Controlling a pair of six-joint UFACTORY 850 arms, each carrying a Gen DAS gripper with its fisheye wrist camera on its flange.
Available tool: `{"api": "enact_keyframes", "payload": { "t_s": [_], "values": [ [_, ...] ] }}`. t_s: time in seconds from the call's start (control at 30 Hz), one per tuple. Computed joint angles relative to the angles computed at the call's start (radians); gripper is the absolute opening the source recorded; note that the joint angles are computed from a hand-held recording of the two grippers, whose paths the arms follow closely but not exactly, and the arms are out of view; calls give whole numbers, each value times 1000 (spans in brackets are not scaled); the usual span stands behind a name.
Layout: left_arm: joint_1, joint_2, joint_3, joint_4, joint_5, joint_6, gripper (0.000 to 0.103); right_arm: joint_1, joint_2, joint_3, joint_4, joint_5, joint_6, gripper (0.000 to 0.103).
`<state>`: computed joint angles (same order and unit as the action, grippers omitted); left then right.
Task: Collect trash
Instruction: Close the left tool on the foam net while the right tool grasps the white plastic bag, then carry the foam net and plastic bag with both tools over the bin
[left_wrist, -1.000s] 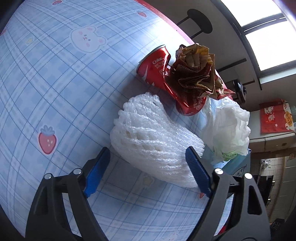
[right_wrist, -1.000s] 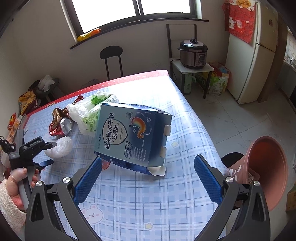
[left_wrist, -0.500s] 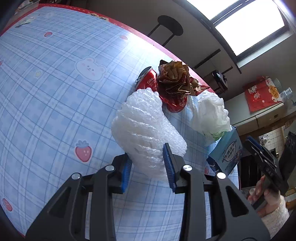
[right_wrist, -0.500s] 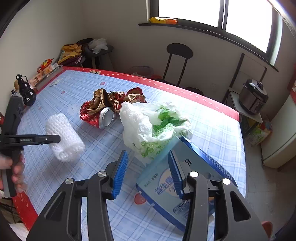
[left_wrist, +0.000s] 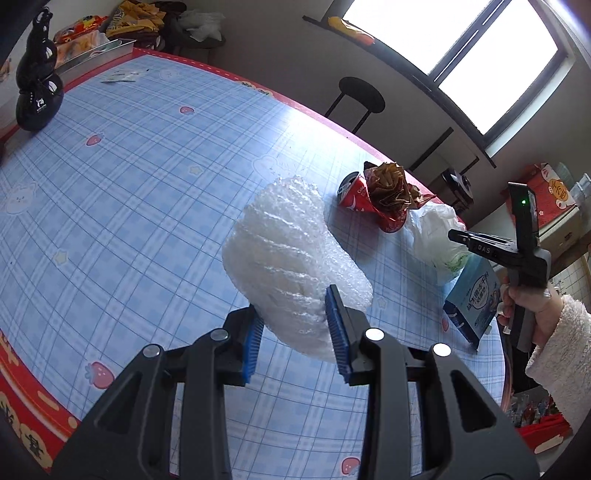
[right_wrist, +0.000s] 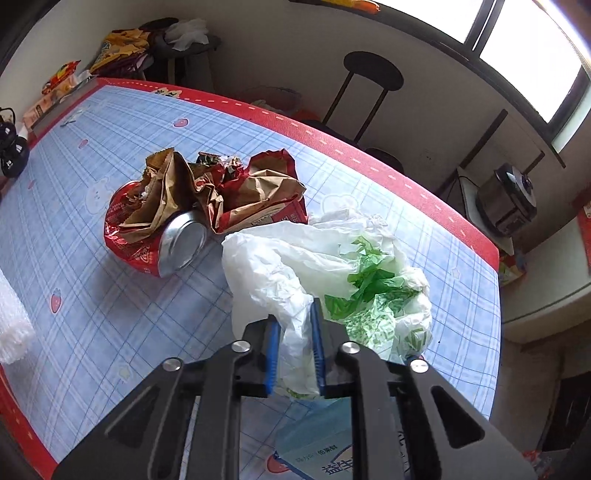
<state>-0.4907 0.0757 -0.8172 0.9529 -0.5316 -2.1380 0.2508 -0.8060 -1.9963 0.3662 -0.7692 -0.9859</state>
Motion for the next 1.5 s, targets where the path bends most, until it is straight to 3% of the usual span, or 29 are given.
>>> {"api": "enact_keyframes", "payload": {
  "t_s": [0.3, 0.67, 0.9, 1.1, 1.33, 1.5],
  "values": [
    [-16, -29, -75, 78, -17, -10, 35, -89, 181, 172, 397, -113, -254, 9],
    [-66, -94, -240, 48, -82, 185, 36, -340, 354, 310, 920, -266, -322, 9],
    [-103, -152, -357, -15, -123, 338, 36, -511, 392, 312, 973, -265, -386, 9],
    [-142, -266, -516, -76, -127, 475, 36, -647, 388, 304, 1002, -230, -415, 9],
    [-183, -480, -798, -218, -82, 718, 36, -782, 325, 248, 994, -205, -375, 9],
    [-212, -697, -1100, -382, -79, 949, 36, -853, 283, 216, 953, -187, -348, 9]
  ]
}}
